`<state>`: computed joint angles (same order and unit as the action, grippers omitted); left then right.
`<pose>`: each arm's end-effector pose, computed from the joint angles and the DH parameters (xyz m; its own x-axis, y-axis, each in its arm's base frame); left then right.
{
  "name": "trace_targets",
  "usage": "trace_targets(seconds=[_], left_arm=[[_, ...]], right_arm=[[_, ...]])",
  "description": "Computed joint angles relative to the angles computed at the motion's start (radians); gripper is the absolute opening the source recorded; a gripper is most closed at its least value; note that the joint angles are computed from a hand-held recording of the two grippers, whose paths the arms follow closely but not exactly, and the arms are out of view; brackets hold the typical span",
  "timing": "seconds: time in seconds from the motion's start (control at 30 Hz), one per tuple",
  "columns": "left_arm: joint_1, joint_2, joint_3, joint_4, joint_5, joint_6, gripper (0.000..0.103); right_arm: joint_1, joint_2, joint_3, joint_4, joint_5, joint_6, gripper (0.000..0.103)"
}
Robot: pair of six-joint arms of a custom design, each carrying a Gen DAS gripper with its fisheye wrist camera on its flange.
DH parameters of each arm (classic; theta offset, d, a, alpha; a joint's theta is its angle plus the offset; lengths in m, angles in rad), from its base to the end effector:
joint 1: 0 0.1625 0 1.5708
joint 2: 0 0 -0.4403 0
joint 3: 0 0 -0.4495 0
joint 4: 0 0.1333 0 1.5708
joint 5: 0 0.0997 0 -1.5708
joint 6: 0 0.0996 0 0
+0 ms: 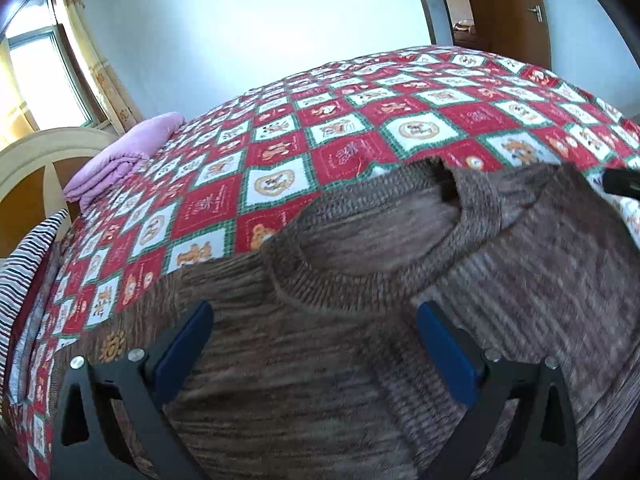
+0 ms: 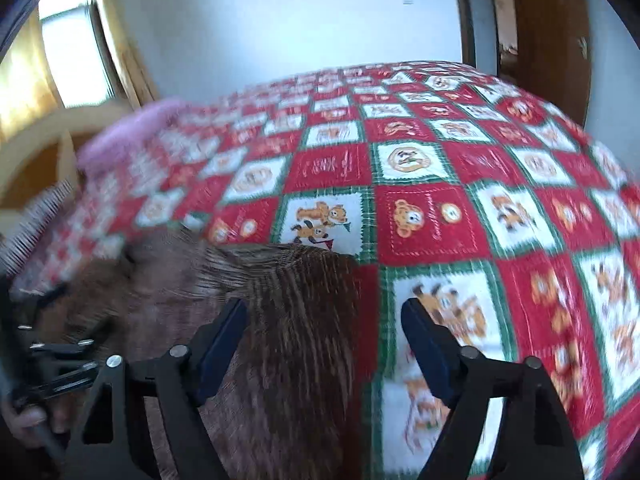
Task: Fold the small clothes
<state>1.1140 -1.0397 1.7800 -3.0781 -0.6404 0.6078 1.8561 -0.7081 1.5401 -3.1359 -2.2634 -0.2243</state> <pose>-0.1033 -0.6935 0.2653 -0.4604 0.1754 -0.8702 0.7071 0.6651 -0.2400 0.2815 -0.7121 0.1263 -0.7907 0.0300 0.6115 -0.3949 0.7382 -0.5469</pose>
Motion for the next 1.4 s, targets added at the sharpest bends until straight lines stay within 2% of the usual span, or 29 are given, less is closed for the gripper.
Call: trace_targets(seconds=[0.03, 0.07, 0.1, 0.17, 0.23, 0.33, 0.4, 0.47, 0.57, 0.67, 0.77, 0.87, 0.97, 1.0, 1.07, 1.13, 1.17, 1.23, 1.27, 1.33, 1.4], left_arm=[[0.001, 0.002, 0.001, 0.000, 0.003, 0.005, 0.103], [0.002, 0.007, -0.001, 0.007, 0.008, 0.002, 0.103], [0.004, 0.009, -0.006, 0.015, 0.007, 0.001, 0.103], [0.002, 0.011, -0.007, 0.005, 0.007, 0.007, 0.103], [0.002, 0.012, -0.006, -0.016, -0.005, 0.020, 0.103], [0.004, 0.033, -0.011, -0.041, 0.016, 0.045, 0.103], [0.008, 0.049, -0.022, -0.042, 0.037, 0.046, 0.103], [0.008, 0.052, -0.022, -0.056, 0.036, 0.056, 0.103], [0.007, 0.051, -0.017, -0.069, 0.038, 0.065, 0.103], [0.011, 0.047, -0.015, -0.058, 0.030, 0.050, 0.103], [0.014, 0.046, -0.020, -0.037, 0.026, 0.031, 0.103], [0.015, 0.042, -0.017, -0.037, 0.022, 0.025, 0.103], [0.021, 0.025, -0.012, -0.017, 0.017, -0.017, 0.103], [0.023, 0.013, -0.007, 0.000, 0.024, -0.039, 0.103], [0.027, -0.025, 0.010, 0.048, 0.013, -0.088, 0.103], [0.032, -0.070, 0.041, 0.053, -0.011, -0.100, 0.103], [0.035, -0.089, 0.057, 0.041, -0.011, -0.085, 0.103], [0.043, -0.107, 0.080, 0.006, 0.026, -0.037, 0.103], [0.049, -0.127, 0.096, -0.003, 0.031, -0.027, 0.103], [0.064, -0.183, 0.123, 0.017, 0.014, -0.052, 0.103], [0.074, -0.222, 0.137, 0.020, 0.006, -0.061, 0.103]], right_arm=[[-0.009, 0.024, -0.040, 0.070, -0.004, 0.003, 0.046], [-0.012, 0.039, -0.070, 0.144, -0.032, 0.025, 0.010], [-0.012, 0.058, -0.099, 0.176, -0.074, 0.020, 0.005], [-0.009, 0.052, -0.094, 0.150, -0.071, 0.007, 0.003], [-0.011, 0.031, -0.070, 0.096, -0.073, 0.028, 0.003], [-0.028, 0.025, -0.062, 0.106, -0.106, 0.058, 0.003], [-0.041, 0.016, -0.039, 0.072, -0.084, 0.075, 0.004], [-0.036, 0.018, -0.032, 0.032, -0.069, 0.054, 0.006], [-0.026, -0.014, -0.004, 0.065, -0.066, 0.103, 0.040], [-0.004, -0.089, 0.112, -0.050, 0.040, 0.085, 0.039], [0.018, -0.150, 0.204, 0.009, 0.120, 0.056, 0.039], [0.028, -0.165, 0.265, 0.114, 0.083, 0.048, 0.037], [0.058, -0.144, 0.312, -0.014, -0.020, -0.077, 0.037], [0.065, -0.154, 0.325, -0.031, -0.018, -0.066, 0.037], [0.068, -0.202, 0.371, -0.040, 0.060, 0.014, 0.037], [0.083, -0.197, 0.384, -0.061, 0.028, 0.004, 0.037], [0.087, -0.188, 0.385, -0.025, 0.005, -0.005, 0.037], [0.084, -0.175, 0.385, 0.032, -0.036, 0.022, 0.037], [0.088, -0.174, 0.393, -0.002, -0.036, 0.010, 0.037], [0.099, -0.179, 0.389, 0.005, -0.044, 0.016, 0.037], [0.112, -0.171, 0.372, -0.028, -0.018, -0.002, 0.037]])
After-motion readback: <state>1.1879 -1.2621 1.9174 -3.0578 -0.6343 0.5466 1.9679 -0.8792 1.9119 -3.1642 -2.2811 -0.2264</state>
